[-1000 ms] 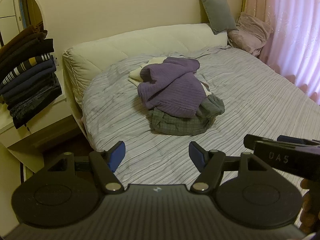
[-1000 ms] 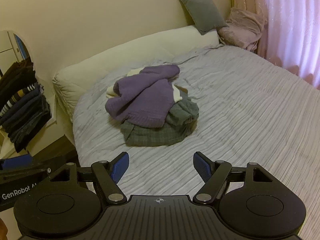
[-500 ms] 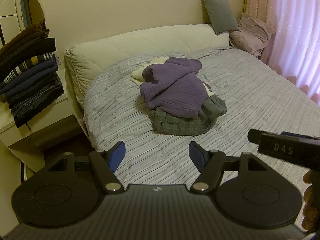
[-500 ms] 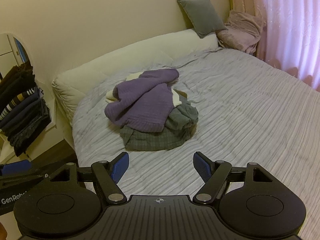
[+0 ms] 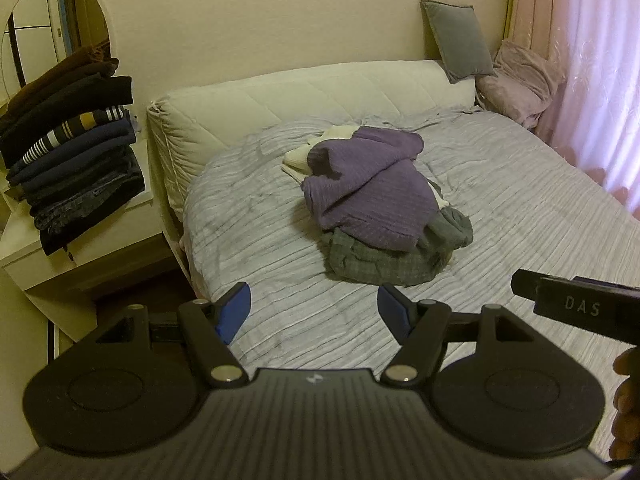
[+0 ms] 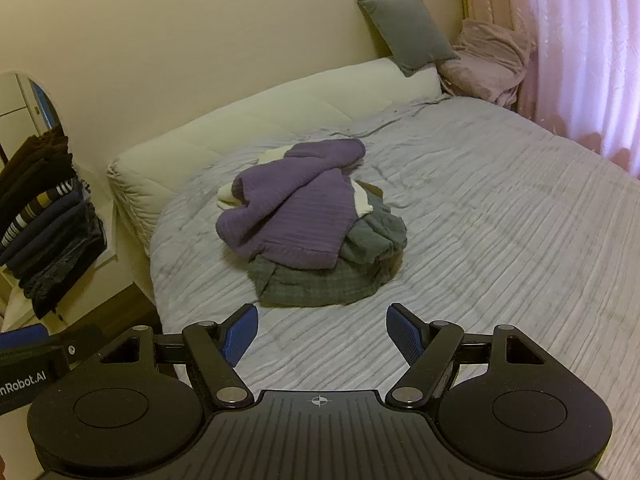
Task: Fold clothes
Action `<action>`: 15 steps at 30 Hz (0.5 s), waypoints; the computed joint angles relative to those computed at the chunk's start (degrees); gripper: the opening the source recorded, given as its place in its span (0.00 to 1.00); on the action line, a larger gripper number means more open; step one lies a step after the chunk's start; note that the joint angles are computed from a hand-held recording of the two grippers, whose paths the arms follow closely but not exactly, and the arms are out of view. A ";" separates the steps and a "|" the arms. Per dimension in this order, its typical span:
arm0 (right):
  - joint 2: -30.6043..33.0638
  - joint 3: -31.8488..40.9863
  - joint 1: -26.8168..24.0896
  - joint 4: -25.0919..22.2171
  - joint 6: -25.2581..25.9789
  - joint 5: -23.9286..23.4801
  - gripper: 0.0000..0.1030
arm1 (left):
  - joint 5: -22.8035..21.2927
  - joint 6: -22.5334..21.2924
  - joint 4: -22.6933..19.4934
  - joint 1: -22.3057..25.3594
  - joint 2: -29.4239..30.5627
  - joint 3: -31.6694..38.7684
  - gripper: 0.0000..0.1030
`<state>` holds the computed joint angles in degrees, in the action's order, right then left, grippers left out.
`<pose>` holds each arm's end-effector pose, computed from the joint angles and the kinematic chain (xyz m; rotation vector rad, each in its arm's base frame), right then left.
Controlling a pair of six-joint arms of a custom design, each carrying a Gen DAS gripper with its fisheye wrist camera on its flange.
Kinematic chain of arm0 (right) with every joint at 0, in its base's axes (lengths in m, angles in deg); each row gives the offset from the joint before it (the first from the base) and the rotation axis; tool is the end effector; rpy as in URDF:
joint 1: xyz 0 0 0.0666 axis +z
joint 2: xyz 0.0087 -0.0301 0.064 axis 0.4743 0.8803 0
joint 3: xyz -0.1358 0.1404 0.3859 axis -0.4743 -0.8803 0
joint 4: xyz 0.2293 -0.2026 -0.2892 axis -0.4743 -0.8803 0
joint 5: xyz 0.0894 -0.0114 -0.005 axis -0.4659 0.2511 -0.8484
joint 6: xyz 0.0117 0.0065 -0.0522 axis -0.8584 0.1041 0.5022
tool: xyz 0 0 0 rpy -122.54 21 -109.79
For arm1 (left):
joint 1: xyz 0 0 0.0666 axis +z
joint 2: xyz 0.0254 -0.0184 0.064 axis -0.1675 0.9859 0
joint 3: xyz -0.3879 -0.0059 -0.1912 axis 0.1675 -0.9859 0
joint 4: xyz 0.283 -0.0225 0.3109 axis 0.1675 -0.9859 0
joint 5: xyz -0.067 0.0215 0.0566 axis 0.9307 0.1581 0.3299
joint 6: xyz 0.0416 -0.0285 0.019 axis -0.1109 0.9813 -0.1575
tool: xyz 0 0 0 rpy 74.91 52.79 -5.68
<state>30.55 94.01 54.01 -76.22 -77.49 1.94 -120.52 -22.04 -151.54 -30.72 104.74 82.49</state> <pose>0.4701 0.2370 0.6187 -0.6515 2.2902 0.5619 0.3351 -0.1050 0.6421 -0.8008 2.2250 0.3805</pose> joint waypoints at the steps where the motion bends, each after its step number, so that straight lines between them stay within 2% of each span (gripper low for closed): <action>1: 0.06 0.02 0.04 0.06 -0.11 0.04 0.72 | 0.16 -0.56 0.50 0.31 -0.14 -0.22 0.65; 15: 3.06 2.70 1.15 0.39 -3.06 4.98 0.72 | 6.30 -11.79 10.21 7.49 -1.27 -3.74 0.65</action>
<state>33.61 96.72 55.16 -75.83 -80.55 6.91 -114.22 -33.83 -141.33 -23.24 103.48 78.74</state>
